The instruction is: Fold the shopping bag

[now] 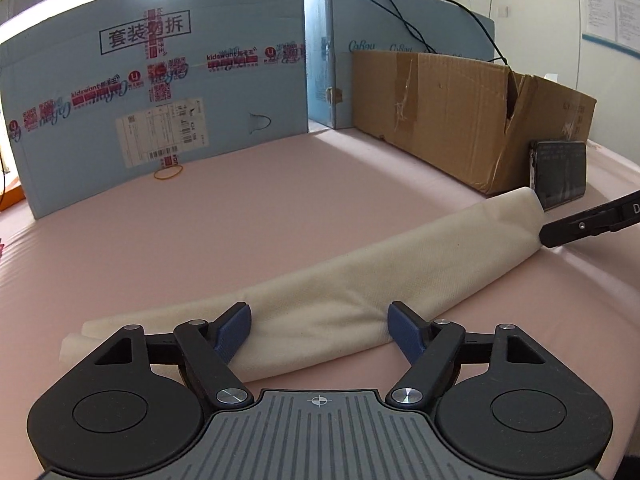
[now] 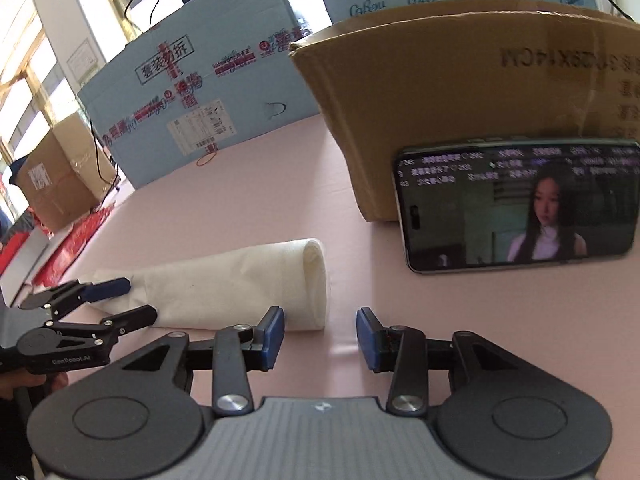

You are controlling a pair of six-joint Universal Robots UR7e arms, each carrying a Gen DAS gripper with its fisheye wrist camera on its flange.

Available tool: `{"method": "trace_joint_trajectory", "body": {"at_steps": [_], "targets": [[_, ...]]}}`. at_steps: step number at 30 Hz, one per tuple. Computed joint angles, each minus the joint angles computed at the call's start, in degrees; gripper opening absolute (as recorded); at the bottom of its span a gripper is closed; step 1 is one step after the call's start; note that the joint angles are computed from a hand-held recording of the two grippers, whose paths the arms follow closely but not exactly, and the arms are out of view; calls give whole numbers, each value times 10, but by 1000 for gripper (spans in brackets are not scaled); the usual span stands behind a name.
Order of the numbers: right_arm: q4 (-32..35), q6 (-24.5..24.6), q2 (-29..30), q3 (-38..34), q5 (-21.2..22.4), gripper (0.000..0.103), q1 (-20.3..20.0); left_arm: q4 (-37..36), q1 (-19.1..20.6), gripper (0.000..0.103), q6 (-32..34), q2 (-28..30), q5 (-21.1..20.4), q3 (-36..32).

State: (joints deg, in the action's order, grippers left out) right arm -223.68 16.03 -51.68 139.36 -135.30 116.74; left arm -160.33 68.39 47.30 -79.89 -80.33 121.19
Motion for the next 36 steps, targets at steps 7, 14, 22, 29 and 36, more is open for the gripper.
{"method": "trace_joint_trajectory", "body": {"at_steps": [7, 14, 22, 29, 36], "targets": [[-177, 73, 67, 14, 164, 72, -47, 3, -1, 80, -2, -1, 2, 0], [-180, 63, 169, -137, 101, 83, -18, 7, 0, 82, -8, 2, 0, -5], [-105, -37, 213, -227, -50, 41, 27, -12, 1, 80, -2, -3, -16, 2], [-110, -71, 213, -220, -56, 34, 25, -30, -18, 23, 62, 6, -36, 16], [-184, -139, 214, -207, 23, 14, 13, 47, -7, 22, 39, 24, -49, -22]]}}
